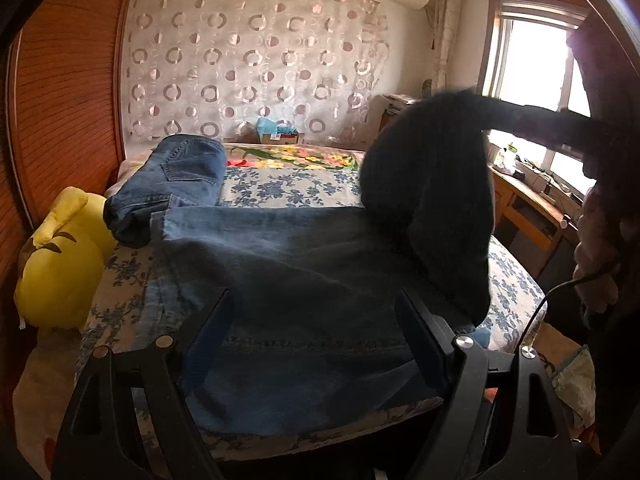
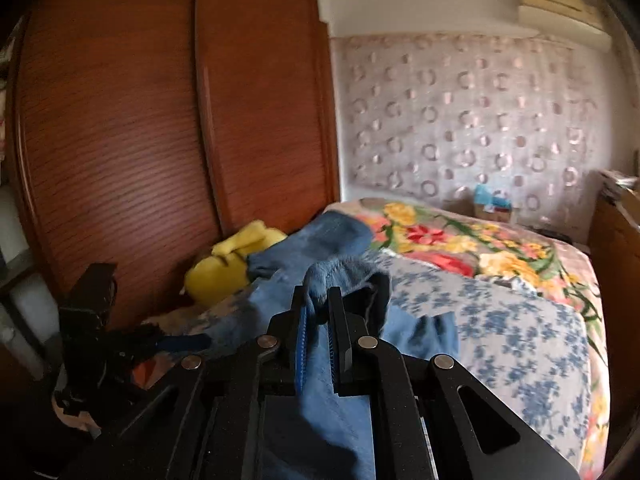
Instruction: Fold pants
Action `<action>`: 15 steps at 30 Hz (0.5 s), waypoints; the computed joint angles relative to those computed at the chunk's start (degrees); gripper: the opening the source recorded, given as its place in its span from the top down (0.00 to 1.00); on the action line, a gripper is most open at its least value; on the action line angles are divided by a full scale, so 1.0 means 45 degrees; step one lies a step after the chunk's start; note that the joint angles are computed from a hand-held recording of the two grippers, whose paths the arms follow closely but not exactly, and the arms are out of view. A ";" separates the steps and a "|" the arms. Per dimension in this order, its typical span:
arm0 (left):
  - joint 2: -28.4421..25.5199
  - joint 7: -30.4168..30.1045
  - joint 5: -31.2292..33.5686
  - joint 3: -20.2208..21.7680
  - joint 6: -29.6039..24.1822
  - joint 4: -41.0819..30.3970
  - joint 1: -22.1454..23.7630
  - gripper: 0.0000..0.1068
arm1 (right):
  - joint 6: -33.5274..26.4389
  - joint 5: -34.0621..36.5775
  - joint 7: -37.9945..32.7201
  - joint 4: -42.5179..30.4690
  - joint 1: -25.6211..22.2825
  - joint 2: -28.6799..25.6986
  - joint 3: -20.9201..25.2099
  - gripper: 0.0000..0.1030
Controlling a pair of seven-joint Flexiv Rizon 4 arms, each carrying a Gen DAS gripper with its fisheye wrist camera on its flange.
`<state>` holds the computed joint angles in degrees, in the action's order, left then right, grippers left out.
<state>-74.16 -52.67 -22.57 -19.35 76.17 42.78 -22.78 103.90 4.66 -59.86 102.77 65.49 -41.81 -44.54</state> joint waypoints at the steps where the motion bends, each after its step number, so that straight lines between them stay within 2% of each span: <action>1: -0.0035 -0.0044 -0.0013 0.0036 -0.0038 -0.0044 0.0010 0.22 | -0.0267 -0.0060 0.0030 -0.0085 0.0009 -0.0055 -0.0007 0.72; 2: -0.0027 -0.0124 -0.0020 0.0084 -0.0044 -0.0004 0.0004 0.22 | -0.0438 -0.0189 0.0088 -0.0151 -0.0145 -0.0014 0.0137 0.63; 4: -0.0246 -0.0419 -0.0015 0.0374 -0.0331 -0.0424 -0.0108 0.22 | -0.0583 -0.0492 0.0203 -0.0202 -0.0505 0.0092 0.0397 0.63; 11: -0.1253 -0.1464 0.0194 0.1240 -0.1586 -0.2248 -0.0452 0.22 | -0.1756 -0.1322 0.1646 -0.0337 -0.0757 -0.0194 0.0105 0.56; 15: -0.1891 -0.1409 0.0227 0.1268 -0.2332 -0.3410 -0.0585 0.22 | -0.2311 -0.1877 0.2392 -0.0538 -0.1425 -0.0228 0.0895 0.55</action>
